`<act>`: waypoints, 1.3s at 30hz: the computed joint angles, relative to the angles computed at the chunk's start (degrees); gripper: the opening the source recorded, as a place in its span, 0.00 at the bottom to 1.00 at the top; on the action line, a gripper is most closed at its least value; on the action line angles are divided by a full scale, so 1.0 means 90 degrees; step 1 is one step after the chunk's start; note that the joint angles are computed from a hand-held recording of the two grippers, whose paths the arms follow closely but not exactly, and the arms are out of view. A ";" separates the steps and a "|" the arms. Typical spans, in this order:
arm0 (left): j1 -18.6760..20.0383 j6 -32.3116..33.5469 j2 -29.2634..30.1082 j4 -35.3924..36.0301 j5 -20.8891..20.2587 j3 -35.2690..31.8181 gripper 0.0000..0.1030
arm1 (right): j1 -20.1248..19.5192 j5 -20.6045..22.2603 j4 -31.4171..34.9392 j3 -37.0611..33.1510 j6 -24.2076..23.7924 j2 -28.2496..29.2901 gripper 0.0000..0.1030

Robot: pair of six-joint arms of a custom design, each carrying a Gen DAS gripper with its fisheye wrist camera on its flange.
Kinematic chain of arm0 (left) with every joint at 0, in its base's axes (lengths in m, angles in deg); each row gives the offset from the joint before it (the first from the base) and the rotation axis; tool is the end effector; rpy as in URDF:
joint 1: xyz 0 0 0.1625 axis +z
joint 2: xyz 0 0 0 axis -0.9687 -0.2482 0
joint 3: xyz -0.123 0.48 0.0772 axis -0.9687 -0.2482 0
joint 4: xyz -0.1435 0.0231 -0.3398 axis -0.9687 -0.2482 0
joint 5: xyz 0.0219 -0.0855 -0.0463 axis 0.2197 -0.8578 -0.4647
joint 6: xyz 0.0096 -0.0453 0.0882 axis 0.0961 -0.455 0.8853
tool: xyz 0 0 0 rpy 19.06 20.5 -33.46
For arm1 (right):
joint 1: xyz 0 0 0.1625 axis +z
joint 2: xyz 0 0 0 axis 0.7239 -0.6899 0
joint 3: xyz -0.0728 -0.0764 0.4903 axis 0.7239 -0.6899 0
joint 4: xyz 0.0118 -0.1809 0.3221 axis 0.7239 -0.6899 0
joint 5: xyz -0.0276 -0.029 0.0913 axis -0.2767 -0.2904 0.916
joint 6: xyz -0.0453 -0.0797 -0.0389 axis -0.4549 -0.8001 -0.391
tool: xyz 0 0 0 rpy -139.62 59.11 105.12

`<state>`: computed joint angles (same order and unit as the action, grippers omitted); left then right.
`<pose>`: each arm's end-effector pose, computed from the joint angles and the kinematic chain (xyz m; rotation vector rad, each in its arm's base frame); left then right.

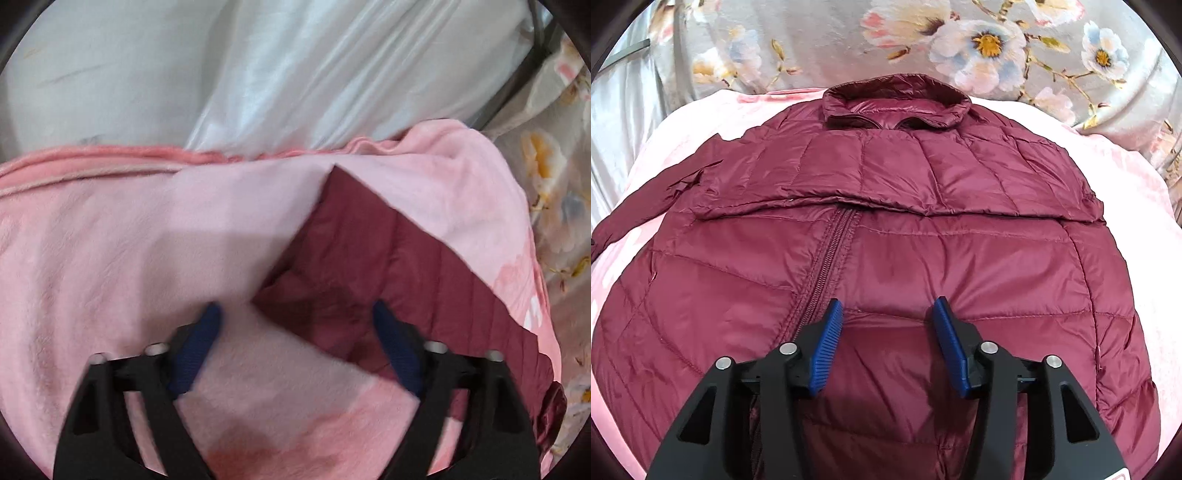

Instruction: Fold large clothes

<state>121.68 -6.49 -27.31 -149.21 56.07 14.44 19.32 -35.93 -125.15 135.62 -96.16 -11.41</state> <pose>-0.2910 -0.6146 0.1038 -0.3928 2.3592 -1.1377 -0.0485 -0.3367 0.4379 -0.1242 -2.0727 1.0013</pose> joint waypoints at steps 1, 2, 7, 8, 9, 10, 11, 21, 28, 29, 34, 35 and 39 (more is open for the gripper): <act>-0.0003 0.0122 0.0072 0.0151 -0.0165 -0.0202 0.42 | -0.0006 -0.0006 0.0011 -0.0005 0.0014 0.0000 0.52; 0.0041 0.0317 0.0110 0.0141 -0.0257 -0.0336 0.22 | -0.0008 -0.0018 0.0040 -0.0021 0.0036 -0.0002 0.53; -0.0429 0.1473 0.0616 0.0165 -0.0132 -0.1217 0.03 | -0.0072 0.0060 0.0110 -0.0027 0.0132 -0.0046 0.55; -0.0623 0.1963 0.0804 -0.0009 -0.0138 -0.1502 0.03 | -0.0089 0.0091 0.0143 -0.0033 0.0163 -0.0062 0.55; -0.0766 0.2337 0.0943 -0.0182 -0.0211 -0.1701 0.03 | -0.0100 0.0115 0.0165 -0.0033 0.0190 -0.0075 0.55; -0.0918 0.2740 0.1110 -0.0351 -0.0325 -0.1948 0.03 | -0.0121 0.0155 0.0195 -0.0035 0.0211 -0.0095 0.55; -0.1108 0.3173 0.1313 -0.0507 -0.0499 -0.2254 0.03 | -0.0164 0.0237 0.0254 -0.0039 0.0243 -0.0137 0.55; -0.2123 0.4234 0.3200 0.0893 -0.2997 -0.4858 0.07 | -0.0814 0.1419 0.0582 0.0095 0.0699 -0.0716 0.59; -0.2067 0.3754 0.3390 0.0583 -0.3794 -0.4323 0.61 | -0.1448 0.2209 0.1500 -0.0005 0.0836 -0.1466 0.61; -0.2032 0.3726 0.3234 0.0252 -0.3830 -0.3993 0.66 | -0.1449 0.2253 0.1760 -0.0119 0.0802 -0.1568 0.61; -0.1886 0.3295 0.2514 -0.0943 -0.3149 -0.2605 0.76 | -0.1147 0.2641 0.3088 -0.1020 0.1145 -0.1618 0.65; -0.1879 0.3204 0.2425 -0.0978 -0.2987 -0.2436 0.75 | -0.1115 0.2764 0.3319 -0.1191 0.1251 -0.1563 0.65; -0.1717 0.2860 0.2298 -0.0769 -0.2728 -0.2068 0.75 | -0.0670 0.2593 0.3752 -0.1894 0.1678 -0.0913 0.65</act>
<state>106.23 19.24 -6.63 -156.13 31.52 -4.17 13.29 -12.60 -91.38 118.57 -81.06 -19.63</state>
